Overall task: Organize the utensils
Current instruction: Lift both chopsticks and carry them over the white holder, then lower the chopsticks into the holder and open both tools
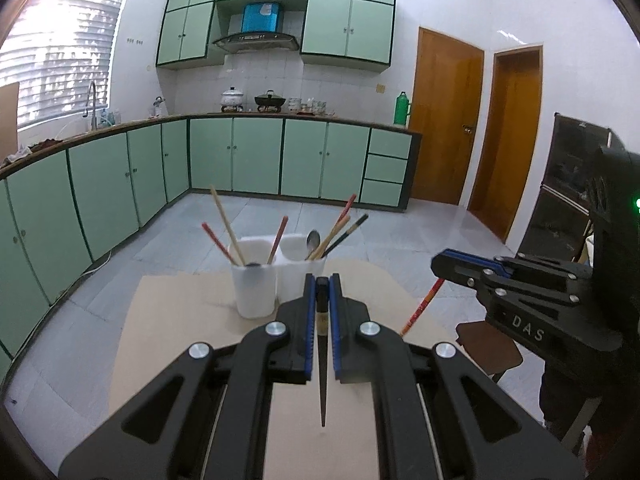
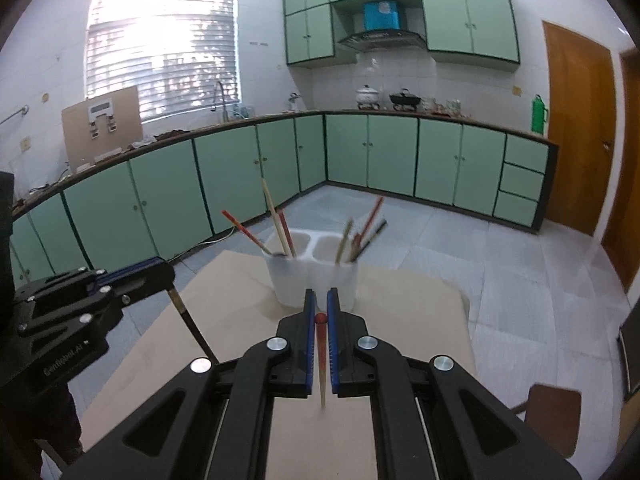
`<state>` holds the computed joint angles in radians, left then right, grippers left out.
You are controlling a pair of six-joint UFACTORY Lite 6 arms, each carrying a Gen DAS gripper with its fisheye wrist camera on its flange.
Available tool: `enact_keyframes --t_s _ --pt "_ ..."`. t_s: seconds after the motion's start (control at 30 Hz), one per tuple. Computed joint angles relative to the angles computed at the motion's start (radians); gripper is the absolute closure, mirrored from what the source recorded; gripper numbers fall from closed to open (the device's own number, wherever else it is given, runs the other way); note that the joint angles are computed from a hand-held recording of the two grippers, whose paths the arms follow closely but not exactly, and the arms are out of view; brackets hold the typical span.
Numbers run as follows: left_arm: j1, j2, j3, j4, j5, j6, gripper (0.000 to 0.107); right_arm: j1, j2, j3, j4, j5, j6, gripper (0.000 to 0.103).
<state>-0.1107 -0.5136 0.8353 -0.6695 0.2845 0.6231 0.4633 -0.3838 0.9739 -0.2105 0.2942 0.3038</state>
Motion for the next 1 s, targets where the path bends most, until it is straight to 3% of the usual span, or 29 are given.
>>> enact_keyframes --t_s 0.27,0.5,0.83,1.0 --pt "0.075 0.105 0.157 -0.172 0.05 0.202 0.101 -0.037 0.162 0.275 0.223 0.04 -0.252 0.097" --pt "0.102 0.292 0.418 -0.191 0.023 0.24 0.101 -0.087 0.416 0.643 0.341 0.072 -0.372 0.097" --pt "0.075 0.693 0.961 0.015 -0.002 0.017 0.101 -0.165 0.866 1.281 0.41 0.166 -0.397 0.097" --pt "0.045 0.863 1.127 0.139 -0.009 -0.114 0.101 -0.159 1.135 1.643 0.308 0.256 -0.315 0.097"
